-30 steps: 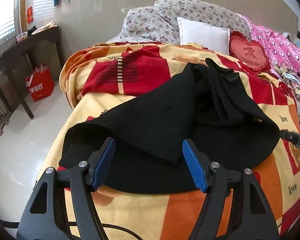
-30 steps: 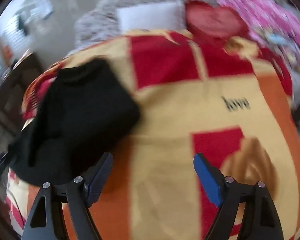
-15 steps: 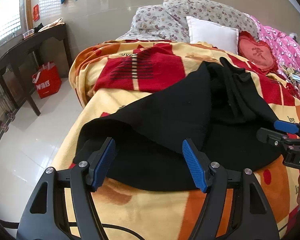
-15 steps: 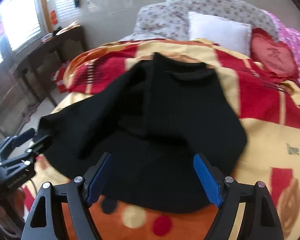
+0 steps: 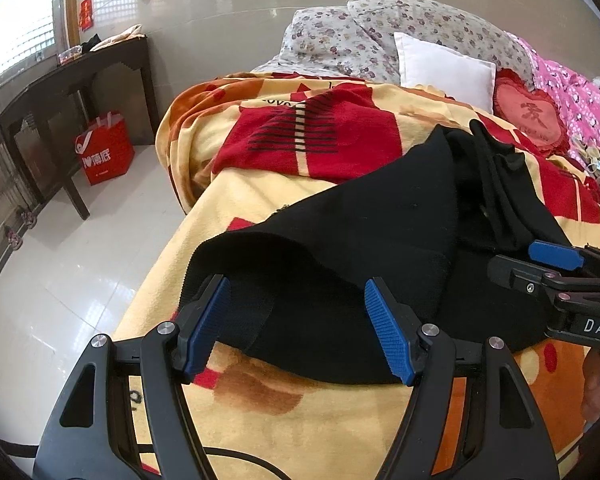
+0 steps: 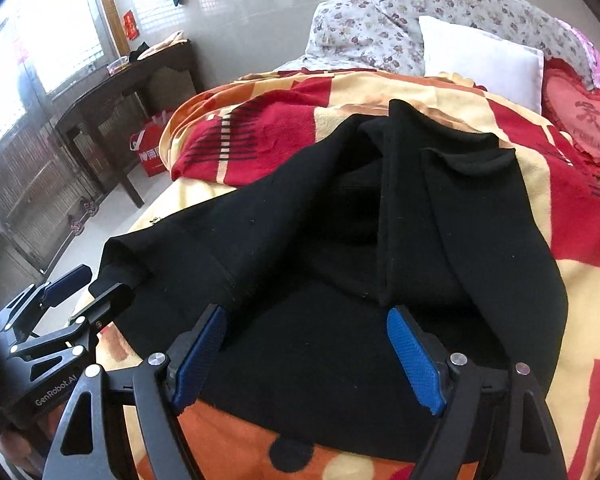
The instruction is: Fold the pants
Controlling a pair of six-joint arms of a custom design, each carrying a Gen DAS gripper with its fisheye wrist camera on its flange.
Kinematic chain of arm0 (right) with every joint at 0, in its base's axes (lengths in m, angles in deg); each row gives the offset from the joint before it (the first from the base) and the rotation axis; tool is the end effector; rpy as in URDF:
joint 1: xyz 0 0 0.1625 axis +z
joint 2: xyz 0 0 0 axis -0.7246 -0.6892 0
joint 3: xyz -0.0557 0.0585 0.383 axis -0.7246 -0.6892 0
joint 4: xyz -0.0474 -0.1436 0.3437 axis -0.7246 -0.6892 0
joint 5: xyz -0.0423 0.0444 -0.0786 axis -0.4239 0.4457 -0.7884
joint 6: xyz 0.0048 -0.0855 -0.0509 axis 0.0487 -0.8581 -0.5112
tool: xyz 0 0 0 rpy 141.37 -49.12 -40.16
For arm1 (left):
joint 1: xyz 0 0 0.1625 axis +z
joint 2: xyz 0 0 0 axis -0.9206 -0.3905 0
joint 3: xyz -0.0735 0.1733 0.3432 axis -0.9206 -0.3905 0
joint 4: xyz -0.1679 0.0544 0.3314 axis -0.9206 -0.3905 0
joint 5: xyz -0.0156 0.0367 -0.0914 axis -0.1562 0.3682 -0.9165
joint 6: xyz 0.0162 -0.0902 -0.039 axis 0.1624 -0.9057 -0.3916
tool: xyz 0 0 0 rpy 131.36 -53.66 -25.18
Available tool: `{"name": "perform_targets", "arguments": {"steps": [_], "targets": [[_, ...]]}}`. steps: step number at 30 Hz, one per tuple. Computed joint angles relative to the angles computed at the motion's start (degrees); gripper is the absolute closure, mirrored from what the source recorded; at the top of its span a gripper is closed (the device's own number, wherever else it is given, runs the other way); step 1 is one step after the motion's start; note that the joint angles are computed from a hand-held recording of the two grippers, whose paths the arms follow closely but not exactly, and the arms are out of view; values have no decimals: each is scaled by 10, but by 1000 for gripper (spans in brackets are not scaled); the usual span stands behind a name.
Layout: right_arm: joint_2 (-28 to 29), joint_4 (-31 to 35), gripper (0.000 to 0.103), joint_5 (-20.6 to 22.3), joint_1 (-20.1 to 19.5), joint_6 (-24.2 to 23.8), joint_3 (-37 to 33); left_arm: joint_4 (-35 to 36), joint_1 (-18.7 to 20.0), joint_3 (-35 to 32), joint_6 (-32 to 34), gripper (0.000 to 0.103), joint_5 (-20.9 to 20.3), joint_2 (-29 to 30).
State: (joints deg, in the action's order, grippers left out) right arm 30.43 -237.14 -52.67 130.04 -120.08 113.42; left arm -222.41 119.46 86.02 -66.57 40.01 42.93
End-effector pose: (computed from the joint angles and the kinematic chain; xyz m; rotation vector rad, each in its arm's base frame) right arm 0.0270 -0.6683 0.2113 0.4650 -2.4538 0.7310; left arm -0.2427 -0.6629 -0.0223 0.4753 2.2500 -0.8797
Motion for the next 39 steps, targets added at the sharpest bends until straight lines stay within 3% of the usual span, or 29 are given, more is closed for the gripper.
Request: {"name": "perform_targets", "arguments": {"steps": [11, 39], "targets": [[-3, -36, 21, -14, -2, 1, 11, 8, -1, -3, -5, 33, -3, 1], [-7, -37, 21, -24, -11, 13, 14, 26, -3, -25, -13, 33, -12, 18]]}}
